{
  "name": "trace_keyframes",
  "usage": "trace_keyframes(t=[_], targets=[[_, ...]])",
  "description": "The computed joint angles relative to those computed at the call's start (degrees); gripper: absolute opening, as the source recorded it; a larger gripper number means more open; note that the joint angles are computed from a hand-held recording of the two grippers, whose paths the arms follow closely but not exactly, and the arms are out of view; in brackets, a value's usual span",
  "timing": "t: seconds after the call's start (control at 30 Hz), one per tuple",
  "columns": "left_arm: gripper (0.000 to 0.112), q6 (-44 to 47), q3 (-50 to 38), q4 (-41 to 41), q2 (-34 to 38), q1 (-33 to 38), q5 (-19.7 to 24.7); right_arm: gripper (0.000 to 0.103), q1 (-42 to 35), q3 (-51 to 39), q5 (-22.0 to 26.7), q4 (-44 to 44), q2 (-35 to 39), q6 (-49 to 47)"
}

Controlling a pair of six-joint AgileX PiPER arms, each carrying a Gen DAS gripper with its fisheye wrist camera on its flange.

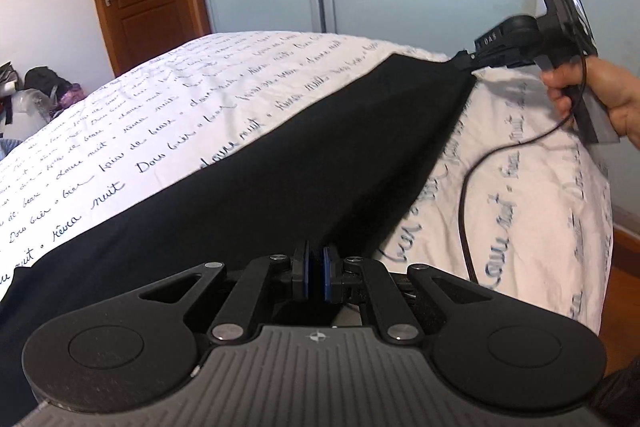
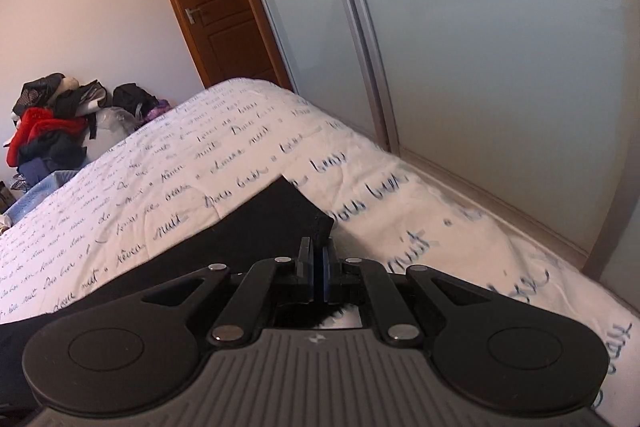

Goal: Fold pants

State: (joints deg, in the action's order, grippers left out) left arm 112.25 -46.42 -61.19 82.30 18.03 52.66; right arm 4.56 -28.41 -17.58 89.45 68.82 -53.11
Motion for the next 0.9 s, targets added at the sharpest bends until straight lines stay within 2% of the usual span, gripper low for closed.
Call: trace_keyframes(t=[0.1,0.2,0.3,0.37,0.4,0.43,0.5,0.53,0.57,0.6,0.63,0.67,0.73,0.77,0.83,0.9], targets=[[0.013,2.2,1.0,0.5,-0.3,0.5,0.2,0.005,-2.7,1.9,3.0,0.0,-1.9,0.4],[0.013,3.7,1.1,0.9,-0.2,1.0,0.7,0.005,-1.9,2.5,2.1,0.1,-2.6,-0.2],[0.013,3.9,0.9,1.9,0.4,0.6,0.2,0.005,-2.8,2.1,3.1,4.2,-2.3,-4.7],[0.018,2.5,0.4,3.0,0.6,0.3,0.1,0.008,-4.1,2.1,4.8,5.0,-2.0,-5.6],[0.019,2.2,0.2,3.2,0.4,0.5,0.4,0.009,-3.1,2.0,3.3,6.7,-2.0,-6.9],[0.020,2.1,-0.1,3.4,0.2,1.0,1.3,0.014,-0.6,2.1,-0.5,7.2,-2.5,-5.8],[0.027,1.0,-1.5,3.9,0.4,2.1,4.3,0.022,6.4,2.9,-11.9,6.3,-4.3,-2.2],[0.031,0.0,-2.4,3.9,0.6,2.7,6.0,0.023,10.1,3.2,-17.6,5.5,-5.0,-1.1],[0.033,-1.1,-3.1,3.7,0.7,3.1,7.4,0.024,13.1,3.5,-21.5,4.7,-5.7,-0.6],[0.033,-2.1,-3.7,3.3,0.8,3.2,8.3,0.025,15.6,4.1,-23.1,2.7,-6.5,0.5],[0.034,-3.1,-4.1,2.8,1.0,3.1,8.8,0.026,17.2,4.5,-22.4,0.9,-7.0,1.3],[0.035,-4.2,-4.3,2.1,1.1,2.6,8.3,0.028,17.4,4.2,-19.4,0.0,-6.8,0.6],[0.036,-6.6,-3.7,1.5,0.9,0.0,4.2,0.029,12.8,2.4,-8.3,2.0,-4.4,-4.5],[0.036,-7.6,-3.2,1.9,0.9,-1.8,1.1,0.029,10.8,1.9,-4.6,2.2,-2.8,-5.1],[0.035,-9.6,-2.2,3.5,1.1,-5.0,-4.2,0.028,9.0,1.9,-3.2,1.3,-0.2,-3.0],[0.035,-9.6,-1.0,3.9,0.5,-6.5,-7.5,0.029,8.6,4.1,-4.4,-3.8,-2.0,6.3]])
